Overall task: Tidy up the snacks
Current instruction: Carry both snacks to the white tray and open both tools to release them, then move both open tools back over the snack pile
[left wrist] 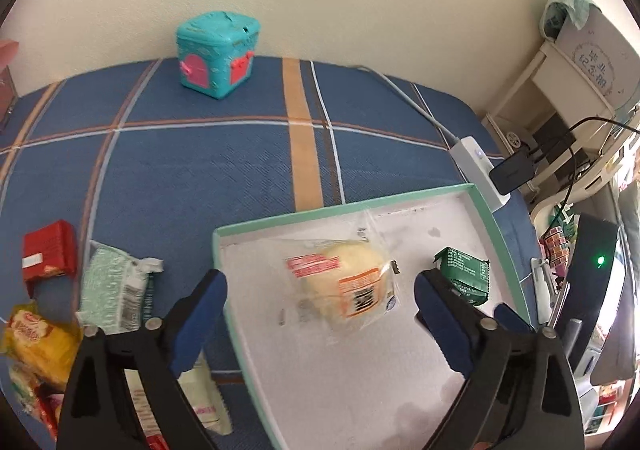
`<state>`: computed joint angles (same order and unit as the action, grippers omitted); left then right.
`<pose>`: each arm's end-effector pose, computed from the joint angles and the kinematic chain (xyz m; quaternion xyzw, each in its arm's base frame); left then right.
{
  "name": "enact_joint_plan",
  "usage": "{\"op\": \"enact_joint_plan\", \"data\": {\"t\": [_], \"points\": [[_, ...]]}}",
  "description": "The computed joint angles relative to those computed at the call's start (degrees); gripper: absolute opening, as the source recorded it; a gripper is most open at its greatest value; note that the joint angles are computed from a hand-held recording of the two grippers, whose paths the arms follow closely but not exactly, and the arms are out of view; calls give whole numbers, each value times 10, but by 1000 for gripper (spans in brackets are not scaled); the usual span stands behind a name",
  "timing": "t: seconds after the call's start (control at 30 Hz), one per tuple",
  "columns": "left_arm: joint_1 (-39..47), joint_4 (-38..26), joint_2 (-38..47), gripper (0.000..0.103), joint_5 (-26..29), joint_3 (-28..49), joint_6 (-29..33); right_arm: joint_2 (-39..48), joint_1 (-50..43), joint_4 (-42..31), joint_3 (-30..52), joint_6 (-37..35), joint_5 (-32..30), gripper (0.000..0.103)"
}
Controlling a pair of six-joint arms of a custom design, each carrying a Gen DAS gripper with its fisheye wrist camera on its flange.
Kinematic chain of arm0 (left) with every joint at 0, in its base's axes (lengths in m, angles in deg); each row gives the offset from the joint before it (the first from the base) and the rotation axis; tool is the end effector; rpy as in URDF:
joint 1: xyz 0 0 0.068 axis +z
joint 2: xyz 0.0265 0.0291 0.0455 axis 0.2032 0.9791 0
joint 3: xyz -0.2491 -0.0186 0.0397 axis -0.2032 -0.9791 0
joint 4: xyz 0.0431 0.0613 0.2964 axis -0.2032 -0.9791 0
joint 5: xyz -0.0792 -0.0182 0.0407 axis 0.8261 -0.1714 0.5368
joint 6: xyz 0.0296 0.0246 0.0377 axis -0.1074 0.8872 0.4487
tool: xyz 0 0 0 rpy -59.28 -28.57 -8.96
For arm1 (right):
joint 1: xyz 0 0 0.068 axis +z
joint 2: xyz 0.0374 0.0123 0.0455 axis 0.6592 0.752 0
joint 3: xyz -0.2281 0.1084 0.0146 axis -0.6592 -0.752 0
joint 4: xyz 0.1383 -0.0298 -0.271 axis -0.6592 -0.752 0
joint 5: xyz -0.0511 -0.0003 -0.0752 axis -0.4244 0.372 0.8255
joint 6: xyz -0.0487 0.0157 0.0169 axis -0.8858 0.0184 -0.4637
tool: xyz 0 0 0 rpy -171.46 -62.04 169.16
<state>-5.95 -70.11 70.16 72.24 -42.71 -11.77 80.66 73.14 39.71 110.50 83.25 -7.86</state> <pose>0.2743 -0.0968 0.1159 0.1192 0.9526 -0.1725 0.2205 0.2314 0.1250 0.0795 0.3137 0.9135 -0.0617 0.2517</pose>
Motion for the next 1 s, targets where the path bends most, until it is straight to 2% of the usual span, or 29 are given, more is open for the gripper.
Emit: {"op": "enact_joint_plan", "data": {"t": [0.13,0.33,0.47,0.63,1.0], "points": [[22,-33,-42,102,-17,-12,6,-8,30,-22,4,15,13,103],[79,-68,-124,102,-41,-49,29,-31,90,-79,15,55,36,103],[132,-98,-166,102,-49,-71,70,-44,127,-105,23,75,37,103],[199,-118,-182,102,-97,-91,117,-50,178,-100,23,107,14,103],[373,-154,-211,102,-75,-118,200,-15,292,-98,76,130,8,103]]}}
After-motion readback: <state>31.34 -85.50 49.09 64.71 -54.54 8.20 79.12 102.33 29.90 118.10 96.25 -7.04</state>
